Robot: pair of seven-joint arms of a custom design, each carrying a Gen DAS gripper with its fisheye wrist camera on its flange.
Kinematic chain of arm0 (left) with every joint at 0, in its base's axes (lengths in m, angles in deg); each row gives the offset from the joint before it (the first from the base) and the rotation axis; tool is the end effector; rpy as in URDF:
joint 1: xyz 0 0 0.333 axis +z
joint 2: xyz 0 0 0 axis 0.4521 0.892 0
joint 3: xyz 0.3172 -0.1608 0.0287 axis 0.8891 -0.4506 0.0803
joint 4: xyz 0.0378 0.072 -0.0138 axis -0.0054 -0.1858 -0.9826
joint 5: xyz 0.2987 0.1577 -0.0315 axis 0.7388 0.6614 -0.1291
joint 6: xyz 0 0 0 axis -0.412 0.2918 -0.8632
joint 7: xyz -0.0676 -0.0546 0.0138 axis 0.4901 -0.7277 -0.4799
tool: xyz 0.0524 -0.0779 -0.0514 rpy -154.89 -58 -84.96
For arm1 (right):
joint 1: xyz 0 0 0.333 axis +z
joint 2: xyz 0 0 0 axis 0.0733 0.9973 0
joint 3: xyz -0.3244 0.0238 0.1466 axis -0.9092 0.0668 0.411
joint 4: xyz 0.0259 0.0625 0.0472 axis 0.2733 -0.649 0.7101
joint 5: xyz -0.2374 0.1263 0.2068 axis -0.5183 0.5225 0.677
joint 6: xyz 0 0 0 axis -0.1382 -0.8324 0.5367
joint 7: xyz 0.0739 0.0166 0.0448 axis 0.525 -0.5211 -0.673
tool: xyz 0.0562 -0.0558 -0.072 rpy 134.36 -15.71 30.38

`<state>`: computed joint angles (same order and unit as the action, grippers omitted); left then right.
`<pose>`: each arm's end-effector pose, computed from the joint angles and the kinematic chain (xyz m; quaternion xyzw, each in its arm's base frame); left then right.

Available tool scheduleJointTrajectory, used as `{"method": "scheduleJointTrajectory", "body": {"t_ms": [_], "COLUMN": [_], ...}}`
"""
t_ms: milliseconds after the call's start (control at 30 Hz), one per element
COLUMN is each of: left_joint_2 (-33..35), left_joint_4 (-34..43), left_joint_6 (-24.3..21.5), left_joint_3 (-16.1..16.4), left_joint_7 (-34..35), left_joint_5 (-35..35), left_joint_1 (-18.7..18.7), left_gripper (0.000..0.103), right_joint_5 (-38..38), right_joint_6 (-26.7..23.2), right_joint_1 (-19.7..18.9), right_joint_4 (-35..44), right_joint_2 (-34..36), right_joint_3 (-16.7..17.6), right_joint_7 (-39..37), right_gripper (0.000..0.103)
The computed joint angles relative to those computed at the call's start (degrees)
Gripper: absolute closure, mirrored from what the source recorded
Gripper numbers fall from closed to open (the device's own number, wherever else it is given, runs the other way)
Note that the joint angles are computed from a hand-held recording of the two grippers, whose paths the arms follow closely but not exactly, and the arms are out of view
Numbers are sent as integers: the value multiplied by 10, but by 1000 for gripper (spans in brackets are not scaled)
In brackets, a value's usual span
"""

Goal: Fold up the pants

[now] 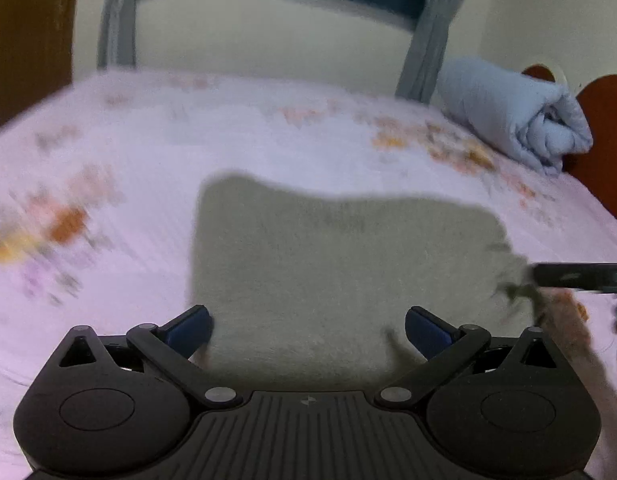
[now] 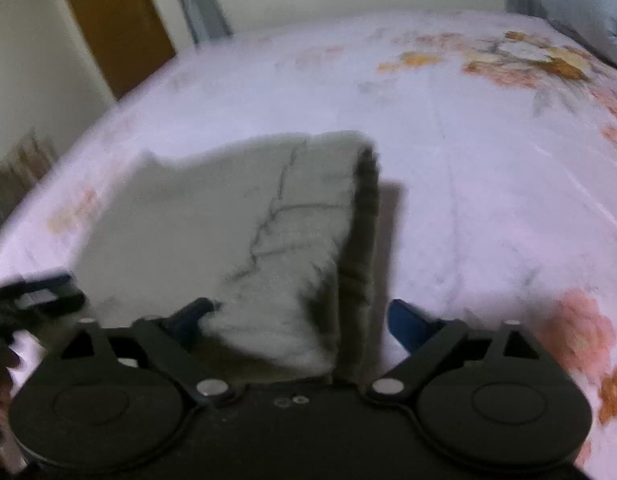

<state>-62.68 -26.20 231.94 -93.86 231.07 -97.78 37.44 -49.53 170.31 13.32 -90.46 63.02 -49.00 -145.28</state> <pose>0.6652 0.0012 0.4897 -0.4263 0.7816 -0.4366 0.1297 0.4630 0.1619 0.5077 -0.5242 0.7279 -0.2596 0.3578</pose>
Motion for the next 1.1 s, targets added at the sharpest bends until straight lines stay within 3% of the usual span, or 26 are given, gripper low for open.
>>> {"method": "scheduleJointTrajectory", "body": {"t_ms": [67, 100, 200, 267, 400, 567, 700, 800, 933, 1100], "left_joint_2": [-41, -62, -130, -174, -264, -320, -336, -344, -344, -331], "left_joint_4": [-37, -56, -131, -181, -271, -332, -369, -402, -397, -392], "left_joint_6": [16, 20, 13, 9, -31, -86, -99, -88, -134, -142], "left_joint_3": [-1, 5, 24, 41, 89, 153, 179, 186, 200, 195], "left_joint_7": [37, 47, 125, 175, 258, 242, 299, 390, 378, 367], "left_joint_5": [-40, -50, -108, -147, -210, -192, -217, -264, -264, -270], "left_joint_1": [16, 19, 28, 28, 28, 22, 23, 27, 41, 51], "left_gripper": [0, 0, 0, 0, 0, 0, 0, 0, 0, 0], "right_joint_5": [-85, -67, 39, 58, 77, 90, 94, 85, 73, 47], "right_joint_6": [-46, -63, -151, -197, -340, -432, -498, -522, -558, -570], "right_joint_1": [12, 28, 53, 60, 91, 123, 159, 184, 209, 236], "right_joint_4": [-37, -63, -117, -123, -115, -128, -145, -153, -142, -134], "right_joint_2": [-73, -112, -200, -216, -227, -234, -242, -232, -222, -198], "right_joint_3": [20, 22, 86, 127, 217, 243, 271, 279, 276, 252], "right_joint_7": [80, 60, -33, -57, -36, 30, 68, 86, 96, 121], "right_gripper": [6, 6, 6, 6, 6, 6, 6, 6, 6, 6]}}
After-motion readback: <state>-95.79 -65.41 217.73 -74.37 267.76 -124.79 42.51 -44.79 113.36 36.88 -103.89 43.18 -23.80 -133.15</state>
